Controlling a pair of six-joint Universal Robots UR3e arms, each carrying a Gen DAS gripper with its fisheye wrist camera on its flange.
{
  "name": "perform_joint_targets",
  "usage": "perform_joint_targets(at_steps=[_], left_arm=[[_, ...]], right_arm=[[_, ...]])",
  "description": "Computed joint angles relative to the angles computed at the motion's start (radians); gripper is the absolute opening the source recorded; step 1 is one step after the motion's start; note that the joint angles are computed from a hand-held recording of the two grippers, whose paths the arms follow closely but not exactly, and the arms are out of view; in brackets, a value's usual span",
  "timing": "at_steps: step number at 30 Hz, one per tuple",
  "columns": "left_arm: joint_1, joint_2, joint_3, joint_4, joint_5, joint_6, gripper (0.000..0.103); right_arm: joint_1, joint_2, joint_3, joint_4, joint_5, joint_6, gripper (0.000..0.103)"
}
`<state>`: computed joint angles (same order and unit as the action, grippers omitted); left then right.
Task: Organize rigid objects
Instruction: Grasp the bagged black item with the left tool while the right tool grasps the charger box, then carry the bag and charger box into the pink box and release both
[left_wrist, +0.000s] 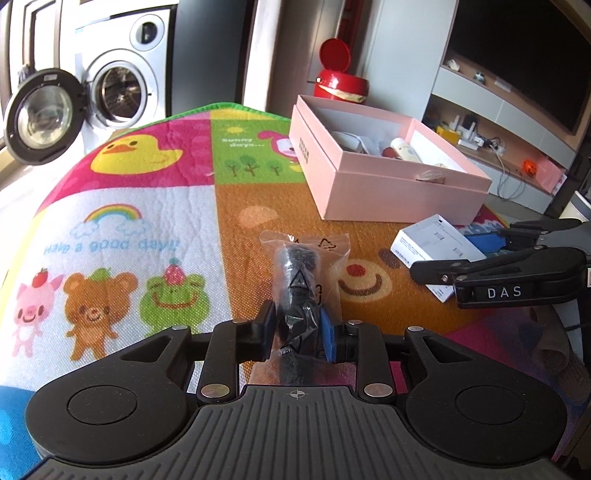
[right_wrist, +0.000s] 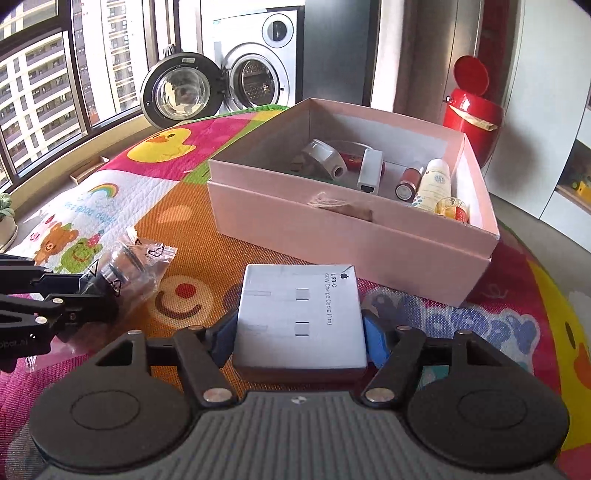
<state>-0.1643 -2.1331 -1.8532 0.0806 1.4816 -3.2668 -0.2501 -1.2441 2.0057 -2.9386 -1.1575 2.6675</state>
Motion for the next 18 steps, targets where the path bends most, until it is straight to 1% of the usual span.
perform_joint_targets(at_steps=[4,7,10,11,14,16,18], left_arm=[[-0.005,-0.007,-0.009,0.028,0.008,-0.019,0.029],[-0.027,-0.019,-0.011,0.058,0.049,-0.039,0.029],[-0.048,-0.028,-0.005,0.07,0.085,-0.038,0.029],[-0.047,-0.028,-0.003,0.066,0.083,-0.03,0.029],[-0.015,-0.012,-0.017,0.058,0.034,-0.015,0.027],[-0.005,-0.008,-0.026,0.063,0.018,-0.025,0.025],[-0.013,-0.006,-0.028,0.064,0.031,-0.011,0.024]], right_arm=[[-0.034,-0.105,0.122,0.013,0.042,-0.073,0.069],[-0.045,-0.153,0.205,-0.043,0.034,-0.091,0.069],[-0.045,-0.147,0.229,-0.101,0.018,-0.08,0.076],[-0.049,-0.144,0.225,-0.098,0.023,-0.076,0.076],[-0.055,-0.14,0.221,-0.095,0.035,-0.068,0.076],[-0.059,-0.147,0.223,-0.085,0.045,-0.077,0.069],[-0.053,-0.16,0.23,-0.084,0.031,-0.084,0.069]])
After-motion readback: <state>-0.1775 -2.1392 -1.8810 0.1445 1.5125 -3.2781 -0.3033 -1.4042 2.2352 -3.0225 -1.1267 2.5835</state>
